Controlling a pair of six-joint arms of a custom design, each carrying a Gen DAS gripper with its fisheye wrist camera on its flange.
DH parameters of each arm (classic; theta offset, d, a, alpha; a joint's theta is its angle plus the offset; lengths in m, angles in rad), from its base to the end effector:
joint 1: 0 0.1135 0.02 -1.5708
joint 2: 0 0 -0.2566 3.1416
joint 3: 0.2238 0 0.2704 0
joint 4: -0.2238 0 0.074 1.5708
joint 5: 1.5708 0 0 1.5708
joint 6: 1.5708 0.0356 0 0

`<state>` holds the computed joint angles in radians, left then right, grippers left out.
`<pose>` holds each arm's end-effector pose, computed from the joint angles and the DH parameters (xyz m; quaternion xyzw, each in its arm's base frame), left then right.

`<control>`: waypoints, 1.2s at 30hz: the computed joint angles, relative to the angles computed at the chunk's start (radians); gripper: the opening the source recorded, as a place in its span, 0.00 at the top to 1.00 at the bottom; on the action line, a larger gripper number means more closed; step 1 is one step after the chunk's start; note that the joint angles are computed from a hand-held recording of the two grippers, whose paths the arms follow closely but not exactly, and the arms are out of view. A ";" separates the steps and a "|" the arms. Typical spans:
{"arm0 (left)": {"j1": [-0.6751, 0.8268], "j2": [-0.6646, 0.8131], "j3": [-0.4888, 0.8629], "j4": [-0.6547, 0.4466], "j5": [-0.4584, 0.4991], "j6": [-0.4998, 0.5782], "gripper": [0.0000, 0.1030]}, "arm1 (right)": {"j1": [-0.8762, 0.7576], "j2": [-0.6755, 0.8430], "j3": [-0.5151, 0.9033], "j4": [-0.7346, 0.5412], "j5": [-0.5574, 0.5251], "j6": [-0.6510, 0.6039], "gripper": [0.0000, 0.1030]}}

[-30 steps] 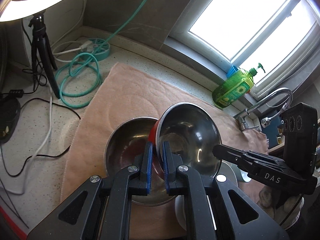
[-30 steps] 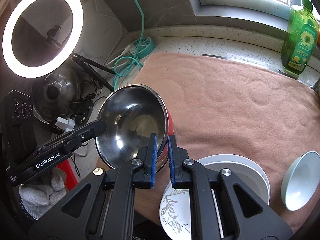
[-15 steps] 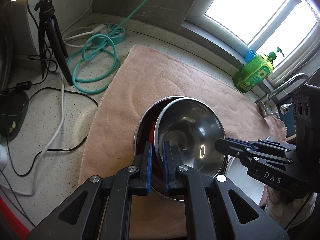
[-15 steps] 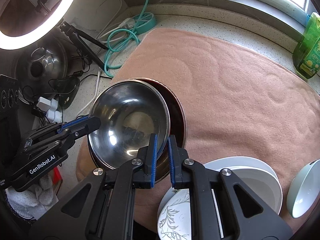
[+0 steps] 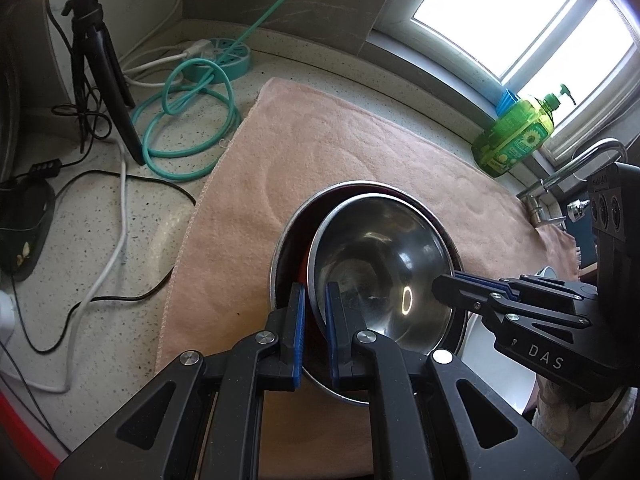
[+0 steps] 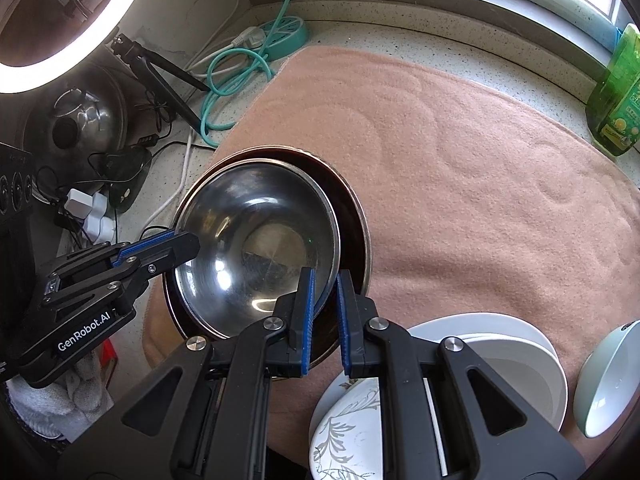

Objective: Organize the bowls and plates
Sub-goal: 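Lift the red-bottomed bowl and lower it into the silver bowl, then open the right gripper to release the red-bottomed bowl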

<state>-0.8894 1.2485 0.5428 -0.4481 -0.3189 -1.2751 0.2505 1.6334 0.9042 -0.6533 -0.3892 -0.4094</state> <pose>0.1485 -0.1654 0.1330 -0.2174 0.9417 -0.1076 0.2331 0.2802 0.0856 0.1336 -0.3337 0.9182 0.1846 0.1072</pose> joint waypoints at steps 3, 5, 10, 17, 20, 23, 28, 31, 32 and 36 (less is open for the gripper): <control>0.005 0.008 0.000 0.003 0.007 -0.001 0.92 | 0.009 0.004 -0.001 0.005 0.012 0.005 0.88; 0.007 0.009 0.003 0.000 0.006 -0.001 0.92 | 0.009 0.005 0.000 0.005 0.009 0.003 0.88; 0.014 -0.002 -0.002 -0.006 0.011 0.000 0.92 | 0.011 0.009 0.005 0.000 0.014 -0.001 0.88; 0.004 -0.027 0.001 -0.022 -0.003 -0.009 0.92 | -0.002 0.004 0.013 -0.015 -0.004 -0.010 0.82; 0.004 -0.037 0.011 -0.037 -0.012 -0.005 0.92 | -0.008 -0.009 0.011 -0.021 -0.009 -0.014 0.80; 0.005 -0.056 0.016 -0.054 -0.023 -0.007 0.92 | -0.017 -0.022 0.016 -0.037 -0.022 -0.020 0.79; -0.011 -0.085 0.030 -0.081 -0.051 -0.019 0.92 | -0.056 -0.054 0.028 -0.080 -0.066 -0.039 0.79; -0.028 -0.098 0.052 -0.101 -0.081 -0.023 0.92 | -0.085 -0.088 0.033 -0.107 -0.089 -0.056 0.79; -0.031 -0.098 0.061 -0.105 -0.090 -0.021 0.92 | -0.095 -0.100 0.034 -0.114 -0.094 -0.062 0.79; -0.049 -0.075 0.113 -0.120 -0.125 0.003 0.91 | -0.159 -0.131 0.043 -0.153 -0.127 -0.097 0.77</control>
